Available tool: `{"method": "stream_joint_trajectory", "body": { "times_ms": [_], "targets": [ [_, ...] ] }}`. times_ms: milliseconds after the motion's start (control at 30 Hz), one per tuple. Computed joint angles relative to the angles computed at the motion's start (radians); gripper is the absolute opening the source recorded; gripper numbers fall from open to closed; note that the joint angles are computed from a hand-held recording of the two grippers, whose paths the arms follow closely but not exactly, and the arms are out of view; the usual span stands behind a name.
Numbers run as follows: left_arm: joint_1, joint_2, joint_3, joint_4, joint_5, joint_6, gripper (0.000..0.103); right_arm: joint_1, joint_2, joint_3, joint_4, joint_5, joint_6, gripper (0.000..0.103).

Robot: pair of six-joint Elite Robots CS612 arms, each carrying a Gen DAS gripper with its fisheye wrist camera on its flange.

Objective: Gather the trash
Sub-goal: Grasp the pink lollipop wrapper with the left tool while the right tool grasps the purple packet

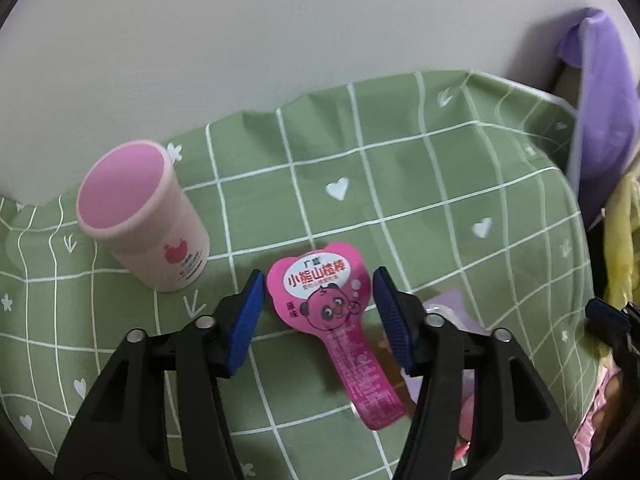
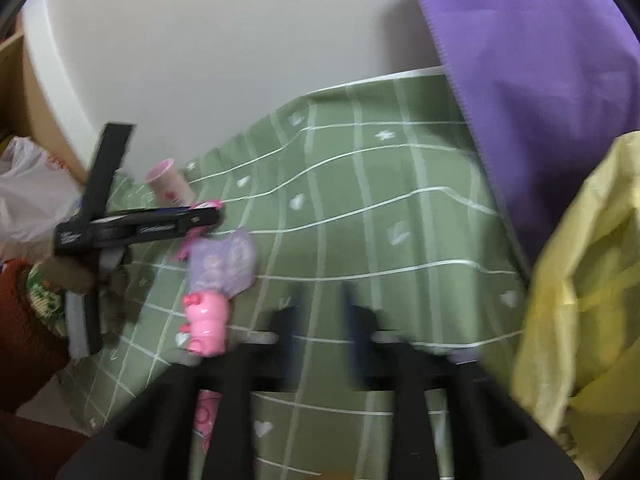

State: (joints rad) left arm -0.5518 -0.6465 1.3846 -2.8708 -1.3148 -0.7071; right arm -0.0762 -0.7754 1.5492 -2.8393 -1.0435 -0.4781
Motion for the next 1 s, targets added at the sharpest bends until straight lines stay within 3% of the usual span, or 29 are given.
{"method": "stream_joint_trajectory", "body": {
  "times_ms": [33, 200, 367, 533, 633, 767, 1000],
  "targets": [
    [0.001, -0.001, 0.003, -0.005, -0.005, -0.007, 0.048, 0.003, 0.0, -0.003, 0.022, 0.02, -0.019, 0.055],
    [-0.004, -0.041, 0.089, -0.053, 0.025, -0.038, 0.048, 0.038, 0.013, -0.032, 0.113, 0.035, -0.099, 0.055],
    [-0.007, -0.083, 0.2, -0.153, 0.054, -0.142, 0.048, 0.065, 0.04, -0.068, 0.215, 0.069, -0.076, 0.055],
    [-0.019, -0.114, 0.256, -0.171, 0.124, -0.187, 0.049, 0.09, 0.059, -0.104, 0.226, 0.047, -0.022, 0.055],
    [-0.026, -0.125, 0.268, -0.168, 0.158, -0.173, 0.049, 0.092, 0.056, -0.088, 0.125, 0.036, -0.001, 0.055],
    [-0.03, -0.134, 0.274, -0.177, 0.173, -0.165, 0.049, 0.081, 0.063, -0.099, 0.074, 0.034, -0.002, 0.055],
    [-0.03, -0.159, 0.32, -0.211, 0.168, -0.175, 0.049, 0.088, 0.125, -0.202, 0.184, -0.002, -0.151, 0.051]
  ]
}}
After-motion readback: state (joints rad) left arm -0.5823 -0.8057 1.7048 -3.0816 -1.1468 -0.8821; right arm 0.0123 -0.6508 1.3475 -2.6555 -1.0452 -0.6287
